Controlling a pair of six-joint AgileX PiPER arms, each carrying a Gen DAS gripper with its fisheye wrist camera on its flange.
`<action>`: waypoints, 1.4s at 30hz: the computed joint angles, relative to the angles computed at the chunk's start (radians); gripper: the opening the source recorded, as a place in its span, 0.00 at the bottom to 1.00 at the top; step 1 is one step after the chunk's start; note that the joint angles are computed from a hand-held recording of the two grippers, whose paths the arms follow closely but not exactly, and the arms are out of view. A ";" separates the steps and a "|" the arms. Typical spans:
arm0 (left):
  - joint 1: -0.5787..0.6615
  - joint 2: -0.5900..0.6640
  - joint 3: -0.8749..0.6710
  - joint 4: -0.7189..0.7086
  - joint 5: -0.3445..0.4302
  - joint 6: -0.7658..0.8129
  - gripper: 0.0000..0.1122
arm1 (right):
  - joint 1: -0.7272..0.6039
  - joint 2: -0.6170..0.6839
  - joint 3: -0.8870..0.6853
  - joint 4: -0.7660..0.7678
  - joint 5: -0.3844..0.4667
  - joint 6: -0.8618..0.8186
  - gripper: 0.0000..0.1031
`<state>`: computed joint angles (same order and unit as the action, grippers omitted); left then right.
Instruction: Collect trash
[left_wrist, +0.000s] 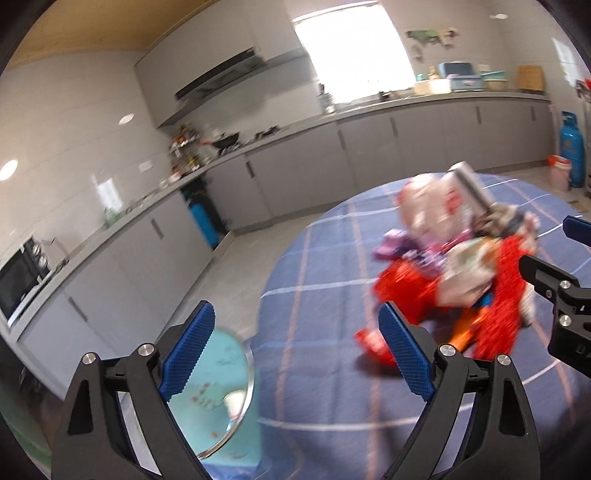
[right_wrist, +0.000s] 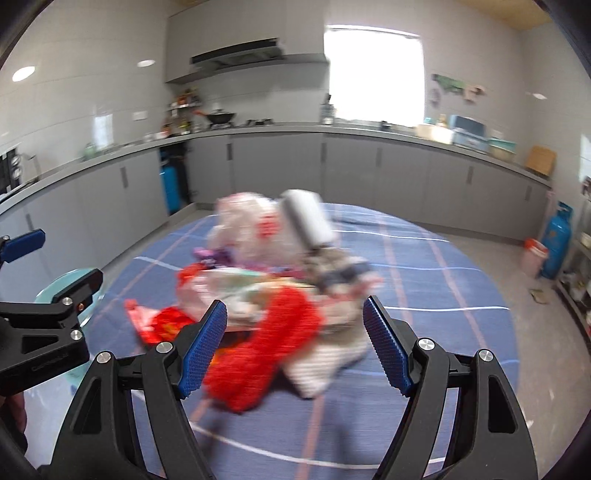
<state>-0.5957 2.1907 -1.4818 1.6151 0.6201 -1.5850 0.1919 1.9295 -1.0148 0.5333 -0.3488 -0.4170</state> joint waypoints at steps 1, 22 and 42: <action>-0.010 0.013 -0.023 -0.003 0.001 0.009 0.79 | -0.022 -0.004 0.013 -0.029 -0.009 0.033 0.73; -0.069 0.317 -0.567 -0.626 -0.091 0.726 0.15 | -0.249 0.021 0.078 -0.415 -0.054 0.438 0.74; -0.061 -0.075 0.015 0.085 -0.174 -0.040 0.02 | -0.156 -0.019 0.085 -0.250 -0.045 0.264 0.76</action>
<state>-0.6563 2.1161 -1.4672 1.6999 0.4463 -1.6254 0.0360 1.9105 -0.9296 0.2830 -0.3937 -0.1528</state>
